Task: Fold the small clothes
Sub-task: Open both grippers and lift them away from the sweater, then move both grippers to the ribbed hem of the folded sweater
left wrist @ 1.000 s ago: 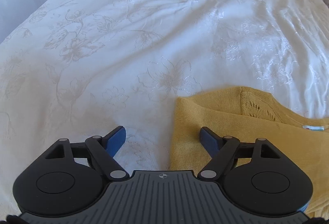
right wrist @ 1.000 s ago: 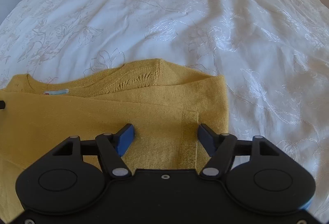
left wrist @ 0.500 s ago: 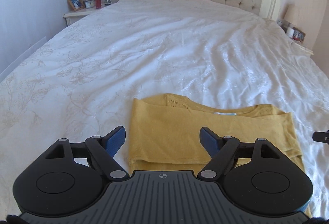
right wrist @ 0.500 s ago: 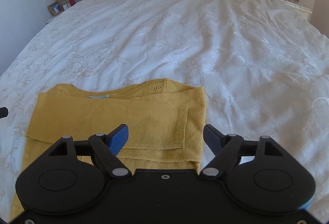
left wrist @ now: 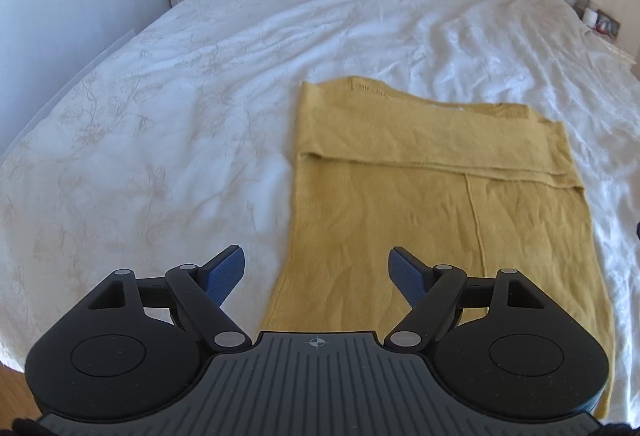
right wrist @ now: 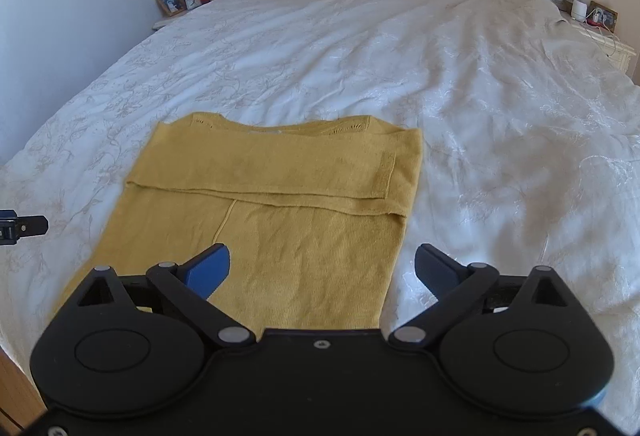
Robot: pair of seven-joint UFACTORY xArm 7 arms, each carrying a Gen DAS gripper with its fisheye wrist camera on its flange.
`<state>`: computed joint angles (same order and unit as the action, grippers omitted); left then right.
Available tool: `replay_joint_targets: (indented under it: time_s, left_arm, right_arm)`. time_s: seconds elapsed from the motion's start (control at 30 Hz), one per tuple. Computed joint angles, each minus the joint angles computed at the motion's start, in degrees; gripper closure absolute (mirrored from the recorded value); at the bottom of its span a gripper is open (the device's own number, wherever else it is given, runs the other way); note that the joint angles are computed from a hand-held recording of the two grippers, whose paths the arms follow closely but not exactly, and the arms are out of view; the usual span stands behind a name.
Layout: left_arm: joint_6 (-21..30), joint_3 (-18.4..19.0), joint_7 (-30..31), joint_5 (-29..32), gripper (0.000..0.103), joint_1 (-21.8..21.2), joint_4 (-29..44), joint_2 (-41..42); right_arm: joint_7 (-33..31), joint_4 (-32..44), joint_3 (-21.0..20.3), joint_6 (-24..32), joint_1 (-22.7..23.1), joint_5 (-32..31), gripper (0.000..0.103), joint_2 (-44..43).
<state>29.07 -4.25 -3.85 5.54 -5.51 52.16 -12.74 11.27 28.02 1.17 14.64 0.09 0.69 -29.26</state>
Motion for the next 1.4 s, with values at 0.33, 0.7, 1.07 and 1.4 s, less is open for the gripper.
replay_joint_targets:
  time_s: [0.33, 0.7, 1.07, 1.4]
  left_arm:
    - [6.30, 3.40, 9.23, -5.75, 0.036, -1.06, -11.78, -10.04]
    - [1.73, 8.04, 20.73, -12.85, 0.036, -0.66, -19.19, -15.48]
    - [-1.70, 10.21, 30.58, -17.47, 0.036, -0.85, -21.47, -13.62]
    - [-2.78, 10.85, 37.61, -22.20, 0.036, -1.57, -19.95, -8.24]
  right_arm:
    - [1.34, -10.16, 1.48, 7.16, 3.44, 2.20, 0.003, -14.53]
    - [19.54, -16.40, 9.64, 16.33, 5.80, 1.03, 0.003, -27.55]
    - [32.34, -18.78, 14.34, 20.31, 11.97, -3.11, 0.003, -31.25]
    - [34.32, -20.33, 11.76, 20.35, 10.68, -6.24, 0.003, -28.52]
